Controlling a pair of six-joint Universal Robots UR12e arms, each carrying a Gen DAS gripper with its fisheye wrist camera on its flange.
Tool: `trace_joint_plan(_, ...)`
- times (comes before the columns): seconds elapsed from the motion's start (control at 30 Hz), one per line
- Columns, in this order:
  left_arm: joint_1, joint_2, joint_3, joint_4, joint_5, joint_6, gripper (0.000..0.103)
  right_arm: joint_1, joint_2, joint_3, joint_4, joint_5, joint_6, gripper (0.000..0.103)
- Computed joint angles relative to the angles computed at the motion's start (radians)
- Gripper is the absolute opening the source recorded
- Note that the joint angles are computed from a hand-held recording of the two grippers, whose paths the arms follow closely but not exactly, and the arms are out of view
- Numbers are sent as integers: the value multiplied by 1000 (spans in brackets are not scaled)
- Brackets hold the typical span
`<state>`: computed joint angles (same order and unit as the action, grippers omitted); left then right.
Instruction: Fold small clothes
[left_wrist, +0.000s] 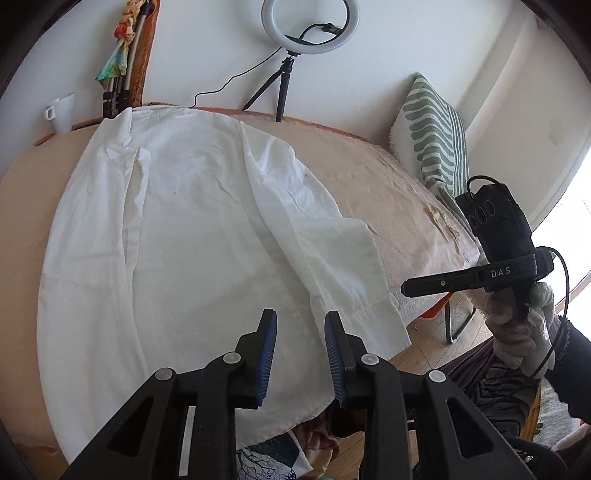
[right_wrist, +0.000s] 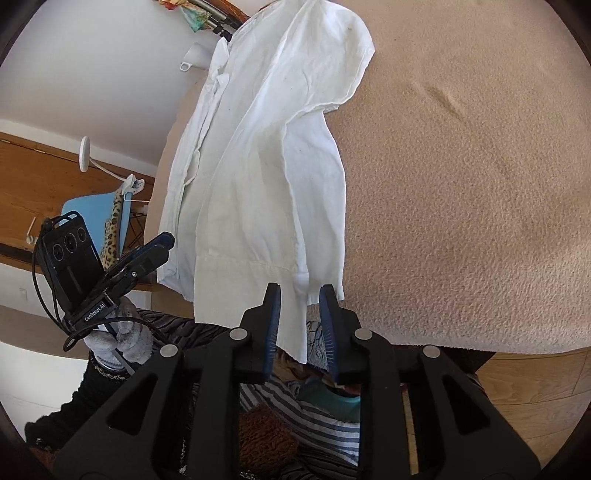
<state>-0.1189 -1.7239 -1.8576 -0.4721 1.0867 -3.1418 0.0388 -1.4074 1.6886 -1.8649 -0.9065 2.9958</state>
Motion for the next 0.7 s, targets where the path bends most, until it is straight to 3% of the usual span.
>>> trace_joint_plan(0.07, -27, 0, 7, 9, 26, 31, 29, -8, -19, 17, -104, -5, 26, 42)
trace_joint_plan(0.2, -94, -28, 43, 23, 85, 79, 38, -36, -43, 42, -270, 19, 105, 46)
trace_joint_plan(0.33, -139, -69, 86, -10, 86, 96, 43, -69, -58, 63, -396, 6, 191, 46)
trace_joint_plan(0.47, -180, -109, 124, -32, 130, 115, 48, -107, -68, 85, -471, 28, 261, 46)
trace_joint_plan(0.7, -219, -147, 160, -65, 232, 150, 45, -133, -79, 106, -499, 51, 282, 46)
